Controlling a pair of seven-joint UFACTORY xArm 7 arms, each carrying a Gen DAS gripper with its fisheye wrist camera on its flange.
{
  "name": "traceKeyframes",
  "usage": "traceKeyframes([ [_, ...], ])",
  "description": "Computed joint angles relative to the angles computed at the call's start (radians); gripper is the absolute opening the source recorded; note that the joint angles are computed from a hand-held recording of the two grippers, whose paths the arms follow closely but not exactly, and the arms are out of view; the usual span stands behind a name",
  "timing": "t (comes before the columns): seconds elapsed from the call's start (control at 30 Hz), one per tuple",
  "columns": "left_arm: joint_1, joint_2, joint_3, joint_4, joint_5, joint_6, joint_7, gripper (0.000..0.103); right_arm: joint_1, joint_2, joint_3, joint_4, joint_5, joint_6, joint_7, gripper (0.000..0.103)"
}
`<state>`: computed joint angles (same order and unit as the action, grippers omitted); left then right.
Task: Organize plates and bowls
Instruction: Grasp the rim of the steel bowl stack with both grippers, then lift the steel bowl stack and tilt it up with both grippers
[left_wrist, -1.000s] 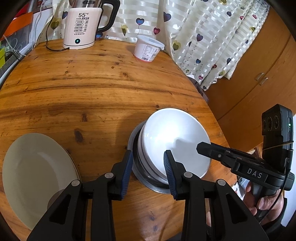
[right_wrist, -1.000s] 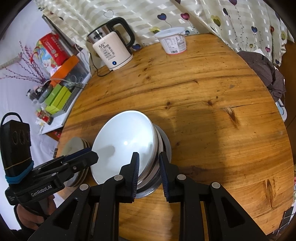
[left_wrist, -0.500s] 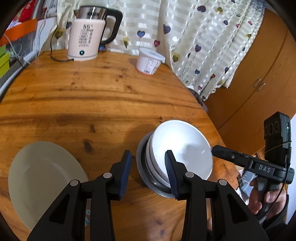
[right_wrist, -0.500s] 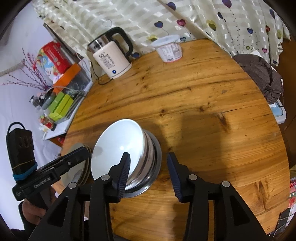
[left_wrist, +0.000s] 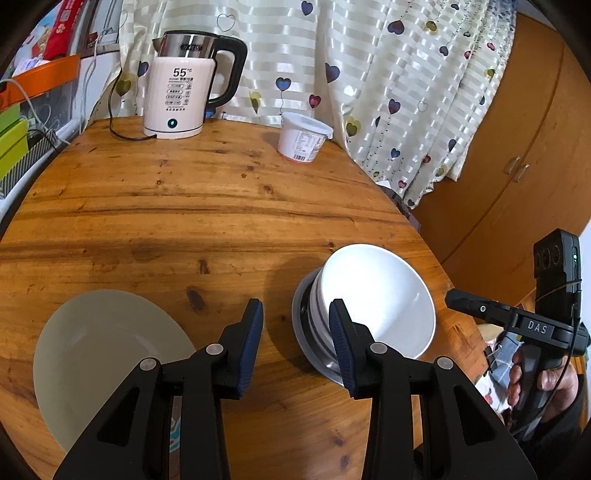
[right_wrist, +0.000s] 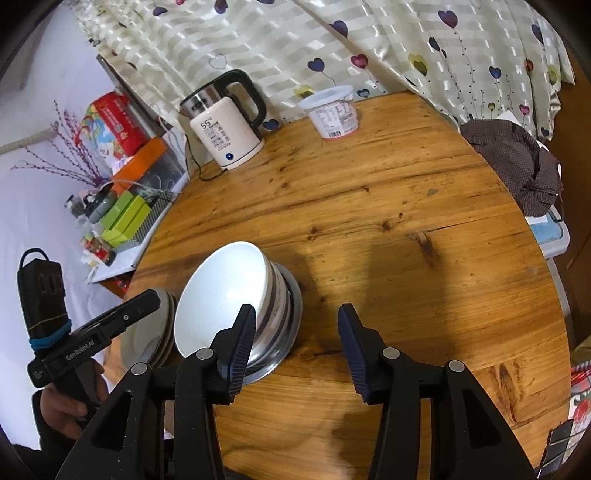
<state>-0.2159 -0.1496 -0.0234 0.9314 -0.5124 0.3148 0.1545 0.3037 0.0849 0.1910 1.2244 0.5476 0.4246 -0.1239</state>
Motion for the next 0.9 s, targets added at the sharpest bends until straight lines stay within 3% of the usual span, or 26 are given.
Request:
traceKeyframes([
  [0.17,0.002,0.0,0.005,-0.006,-0.014,0.02,-0.005,0.038,-0.003,-0.007,-0.006,-0.02,-0.008,0.003,0.014,0.049],
  [0.27,-0.002,0.004,0.012,-0.006,-0.051,0.037,0.017,0.038,-0.015,-0.008,-0.003,-0.029,0.068,0.018,-0.028,0.049],
  [0.6,0.005,0.018,0.01,0.005,-0.127,0.072,0.079,0.038,-0.024,0.0,-0.005,-0.026,0.175,0.063,-0.083,0.049],
  [0.9,0.02,0.034,0.007,0.025,-0.182,0.116,0.104,0.038,-0.033,0.028,0.0,-0.007,0.237,0.106,-0.107,0.033],
])
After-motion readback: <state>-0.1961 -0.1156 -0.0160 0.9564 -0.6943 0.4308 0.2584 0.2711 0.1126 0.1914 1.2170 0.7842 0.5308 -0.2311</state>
